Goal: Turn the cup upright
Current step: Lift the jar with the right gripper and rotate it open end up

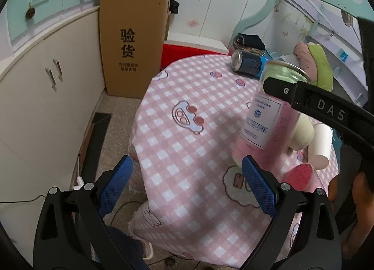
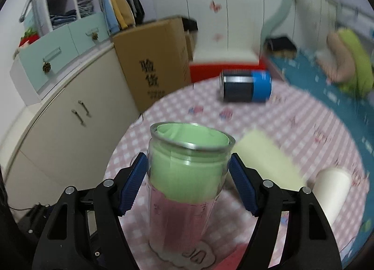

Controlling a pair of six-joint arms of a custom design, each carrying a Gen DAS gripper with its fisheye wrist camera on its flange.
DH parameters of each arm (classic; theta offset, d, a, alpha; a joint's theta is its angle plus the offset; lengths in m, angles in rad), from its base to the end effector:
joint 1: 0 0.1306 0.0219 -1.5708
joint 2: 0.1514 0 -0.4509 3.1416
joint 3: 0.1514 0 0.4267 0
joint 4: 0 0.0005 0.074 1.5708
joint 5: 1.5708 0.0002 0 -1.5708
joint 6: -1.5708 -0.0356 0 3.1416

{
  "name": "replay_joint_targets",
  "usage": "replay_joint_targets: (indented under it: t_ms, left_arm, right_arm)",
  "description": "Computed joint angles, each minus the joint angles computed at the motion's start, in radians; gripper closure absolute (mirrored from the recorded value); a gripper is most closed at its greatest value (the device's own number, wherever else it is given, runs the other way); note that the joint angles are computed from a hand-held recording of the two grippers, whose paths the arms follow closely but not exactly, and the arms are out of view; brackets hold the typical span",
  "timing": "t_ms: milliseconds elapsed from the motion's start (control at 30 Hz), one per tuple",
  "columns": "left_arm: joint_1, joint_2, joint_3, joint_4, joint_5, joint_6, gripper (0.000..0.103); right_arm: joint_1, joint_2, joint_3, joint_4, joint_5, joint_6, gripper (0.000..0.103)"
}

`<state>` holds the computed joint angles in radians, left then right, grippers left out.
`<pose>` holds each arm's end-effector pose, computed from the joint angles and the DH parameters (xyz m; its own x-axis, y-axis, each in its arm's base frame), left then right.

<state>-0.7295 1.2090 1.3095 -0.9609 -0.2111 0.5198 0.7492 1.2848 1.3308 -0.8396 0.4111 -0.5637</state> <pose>0.3200 -0.2768 0.5317 -0.7636 0.0312 -0.6449 0.1965 0.9627 -0.1861 0.3485 0.3041 0.5209 -0.6652 0.0502 -0.7450 -0.0753 0.9881 0.1339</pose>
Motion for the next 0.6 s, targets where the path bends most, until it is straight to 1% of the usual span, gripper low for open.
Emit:
replay_joint_targets:
  t_ms: [33,100,233,400,500,600]
  left_arm:
    - [-0.002,0.000,0.001,0.000,-0.004,-0.001,0.008]
    - [-0.004,0.003,0.003,-0.002,-0.003,-0.003,0.008]
    - [-0.009,0.009,0.002,-0.019,-0.018,0.003,0.008]
    - [-0.003,0.009,0.007,-0.034,-0.045,0.019,0.008]
    - [-0.003,0.009,0.012,-0.040,-0.072,0.030,0.008]
    - [-0.008,0.011,0.015,-0.044,-0.078,0.027,0.008]
  right_arm:
    - [0.012,-0.006,-0.009,0.025,0.033,0.018,0.034]
    - [0.022,-0.003,-0.017,0.049,0.072,0.049,0.035]
    - [0.024,0.004,-0.029,0.061,0.068,0.063,0.036]
    - [0.034,-0.006,-0.029,0.040,0.084,0.060,0.036]
    - [0.039,-0.019,-0.037,0.029,0.077,0.046,0.036]
    - [0.046,-0.026,-0.045,0.028,0.083,0.047,0.036]
